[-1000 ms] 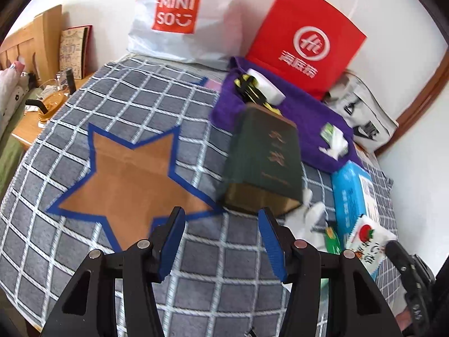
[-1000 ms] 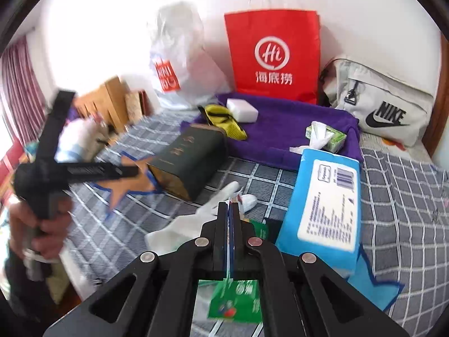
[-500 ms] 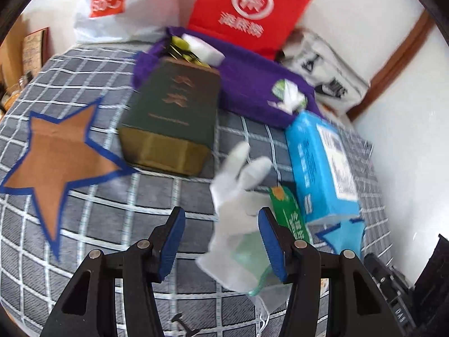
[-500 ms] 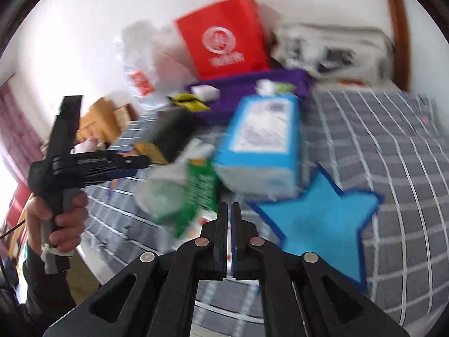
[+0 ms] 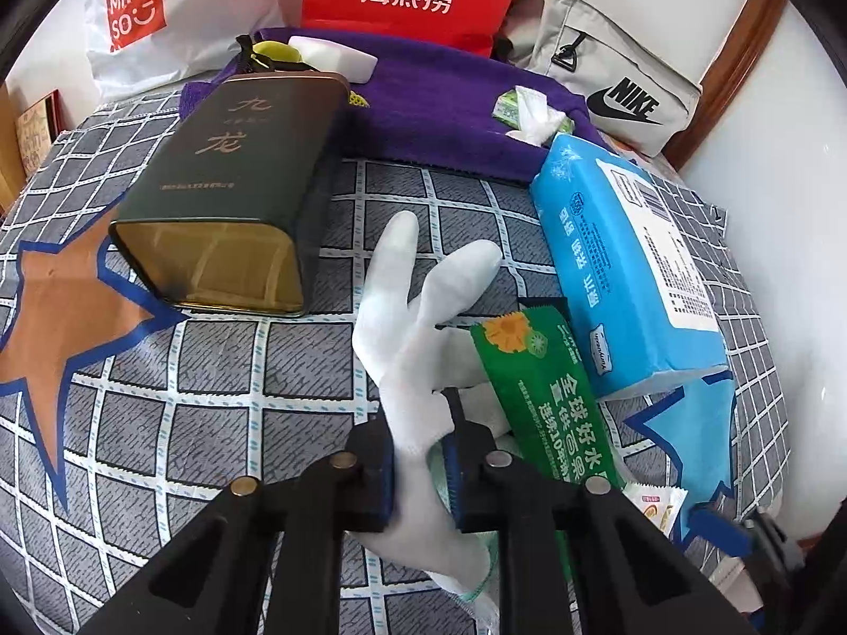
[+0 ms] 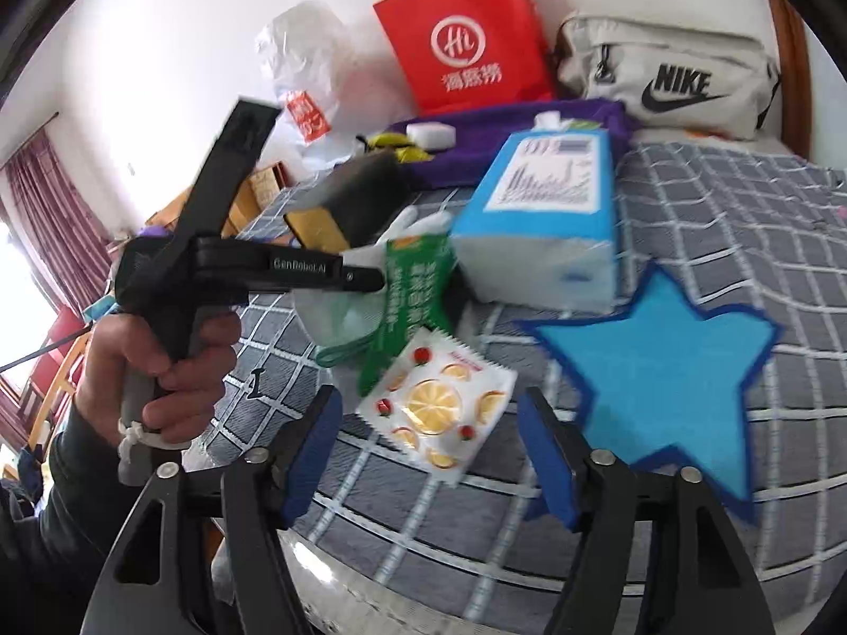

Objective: Organize soft objects
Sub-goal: 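Grasp the white glove with the left tool while the right tool holds the orange-slice packet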

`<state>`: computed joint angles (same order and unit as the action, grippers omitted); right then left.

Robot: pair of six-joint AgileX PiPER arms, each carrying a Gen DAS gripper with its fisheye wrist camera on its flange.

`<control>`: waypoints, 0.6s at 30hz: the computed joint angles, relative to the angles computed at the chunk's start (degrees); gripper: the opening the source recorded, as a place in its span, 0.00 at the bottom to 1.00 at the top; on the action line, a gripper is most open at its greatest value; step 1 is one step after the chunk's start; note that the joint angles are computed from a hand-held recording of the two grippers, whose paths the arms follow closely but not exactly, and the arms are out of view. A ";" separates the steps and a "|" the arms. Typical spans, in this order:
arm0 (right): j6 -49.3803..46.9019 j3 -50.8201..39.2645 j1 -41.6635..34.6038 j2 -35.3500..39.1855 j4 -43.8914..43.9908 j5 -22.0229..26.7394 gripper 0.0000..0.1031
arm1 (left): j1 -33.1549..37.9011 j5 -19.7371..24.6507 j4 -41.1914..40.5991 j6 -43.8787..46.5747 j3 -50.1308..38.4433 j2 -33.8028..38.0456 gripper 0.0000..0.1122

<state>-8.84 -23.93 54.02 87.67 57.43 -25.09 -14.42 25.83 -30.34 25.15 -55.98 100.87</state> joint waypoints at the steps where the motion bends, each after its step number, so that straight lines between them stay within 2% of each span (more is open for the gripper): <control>1: 0.17 -1.06 -0.09 1.35 0.39 0.27 0.68 | 0.19 0.02 -0.42 0.37 0.24 -0.26 0.12; 7: -0.30 -6.96 -1.96 7.30 4.22 4.10 0.69 | 0.95 -0.21 -2.22 2.86 2.42 -1.69 0.12; 11: -4.76 -8.82 -0.10 8.97 12.17 1.15 0.69 | 2.08 0.22 -4.79 6.32 3.79 -2.78 0.12; 13: -8.83 -9.22 0.63 9.29 15.57 0.07 0.61 | 3.05 0.42 -6.08 8.35 4.58 -3.46 0.12; 15: -15.12 -9.30 1.21 9.19 21.37 -0.94 0.40 | 4.28 0.67 -7.55 10.58 5.19 -3.90 0.12; 18: -12.96 -7.02 0.22 7.46 18.60 0.03 0.27 | 6.53 1.36 -10.61 14.08 6.07 -4.27 0.12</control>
<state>-21.80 -30.96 54.24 95.13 76.03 -25.06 -7.89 27.19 -40.95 39.23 -49.91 96.59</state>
